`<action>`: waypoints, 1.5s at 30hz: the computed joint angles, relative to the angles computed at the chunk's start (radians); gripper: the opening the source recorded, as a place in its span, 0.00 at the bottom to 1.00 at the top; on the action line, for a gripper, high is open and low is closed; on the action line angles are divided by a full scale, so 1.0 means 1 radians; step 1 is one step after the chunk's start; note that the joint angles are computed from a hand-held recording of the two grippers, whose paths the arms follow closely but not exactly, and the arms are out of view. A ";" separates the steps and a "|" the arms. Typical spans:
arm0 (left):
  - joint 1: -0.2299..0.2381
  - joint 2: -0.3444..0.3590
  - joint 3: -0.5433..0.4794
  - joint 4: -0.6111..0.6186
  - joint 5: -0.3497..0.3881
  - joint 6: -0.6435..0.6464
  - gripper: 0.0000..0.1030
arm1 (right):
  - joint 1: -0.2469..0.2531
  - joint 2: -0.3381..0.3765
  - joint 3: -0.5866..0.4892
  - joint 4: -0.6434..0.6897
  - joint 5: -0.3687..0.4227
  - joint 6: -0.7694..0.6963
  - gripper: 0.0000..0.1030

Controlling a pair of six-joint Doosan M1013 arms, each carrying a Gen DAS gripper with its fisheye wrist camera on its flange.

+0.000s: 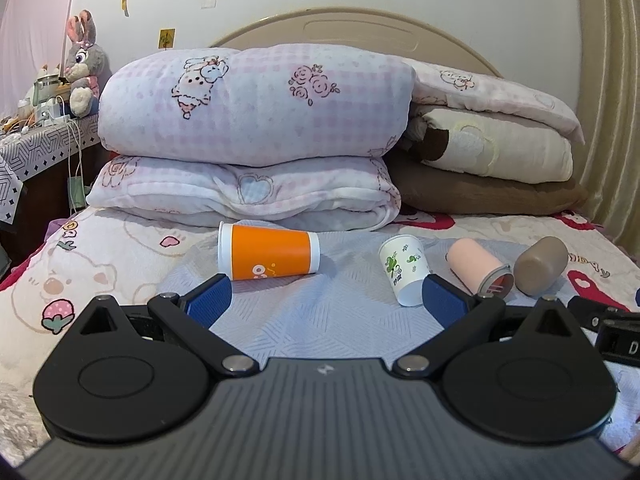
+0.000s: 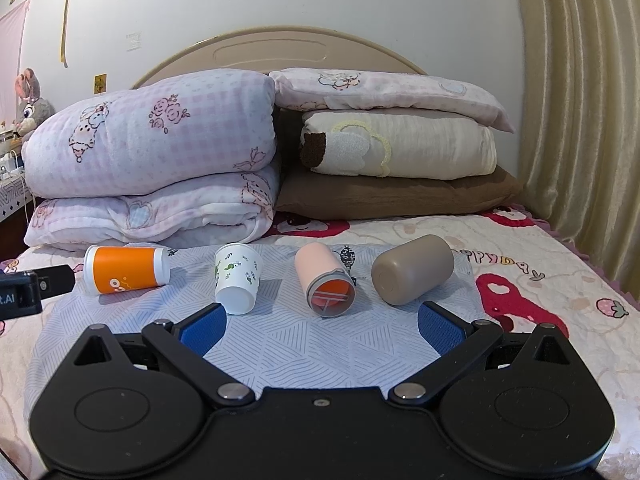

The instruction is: Flip cup upright

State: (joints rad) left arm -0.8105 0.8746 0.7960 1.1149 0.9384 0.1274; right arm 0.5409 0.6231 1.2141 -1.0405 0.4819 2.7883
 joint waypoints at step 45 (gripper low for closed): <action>0.162 0.122 -0.389 -0.573 0.159 0.252 1.00 | -0.092 0.265 -0.675 1.347 0.327 -1.550 1.00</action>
State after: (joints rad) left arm -0.6482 0.9963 0.4069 0.5421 1.0974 0.3792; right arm 0.4490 0.8881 0.5387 0.3065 0.8084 1.2381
